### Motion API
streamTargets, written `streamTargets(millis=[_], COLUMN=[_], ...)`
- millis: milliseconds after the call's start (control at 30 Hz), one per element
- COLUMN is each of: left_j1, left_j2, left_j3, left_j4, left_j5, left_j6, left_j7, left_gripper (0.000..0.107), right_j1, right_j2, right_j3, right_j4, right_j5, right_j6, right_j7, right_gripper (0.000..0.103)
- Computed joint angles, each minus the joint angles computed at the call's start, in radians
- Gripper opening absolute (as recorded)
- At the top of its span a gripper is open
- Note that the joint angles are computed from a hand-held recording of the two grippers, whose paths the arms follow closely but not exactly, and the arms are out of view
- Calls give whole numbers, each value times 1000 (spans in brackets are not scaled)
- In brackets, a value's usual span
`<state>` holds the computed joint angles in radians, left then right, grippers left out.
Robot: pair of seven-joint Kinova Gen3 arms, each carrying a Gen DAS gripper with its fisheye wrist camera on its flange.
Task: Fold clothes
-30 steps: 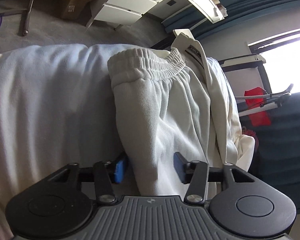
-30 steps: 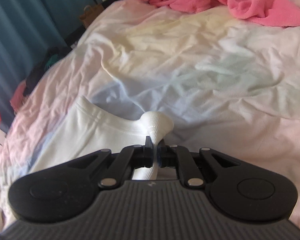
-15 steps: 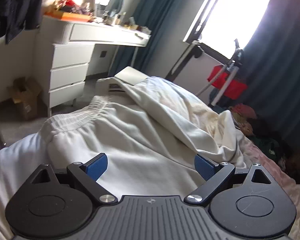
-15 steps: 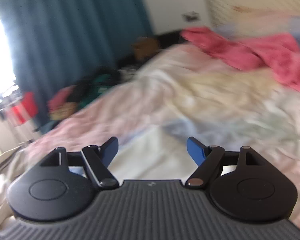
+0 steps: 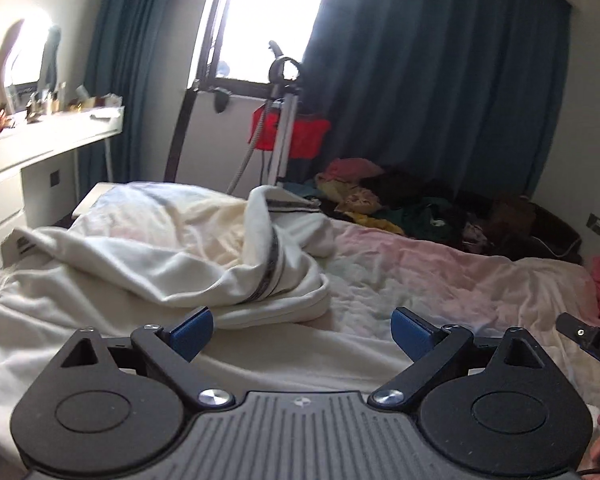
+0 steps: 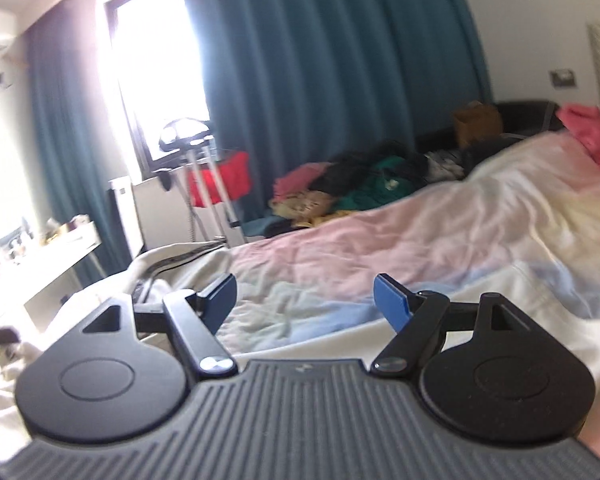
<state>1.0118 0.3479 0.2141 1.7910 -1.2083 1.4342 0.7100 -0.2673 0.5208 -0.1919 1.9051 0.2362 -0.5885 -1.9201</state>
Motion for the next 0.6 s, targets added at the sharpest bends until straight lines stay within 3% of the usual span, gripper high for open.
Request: streamTargets(millis=[200, 300, 500, 600], left_j1=[-2, -6, -19, -35], left_j2=[114, 116, 126, 103], left_j3=[-42, -63, -74, -67], left_j4=[-48, -22, 3, 28], left_j5=[-54, -62, -73, -65], left_j6=[-7, -52, -76, -121], left_j7=[-35, 21, 5, 17], left_gripper=[98, 98, 98, 98], right_j1=[9, -5, -95, -92], right_j2=[32, 65, 128, 154], right_j3=[-42, -49, 9, -6], right_j4=[-57, -106, -128, -140], right_j5=[86, 90, 30, 49], right_j6=[81, 126, 62, 58], right_j7=[-30, -31, 110, 145], right_gripper=[78, 78, 77, 77])
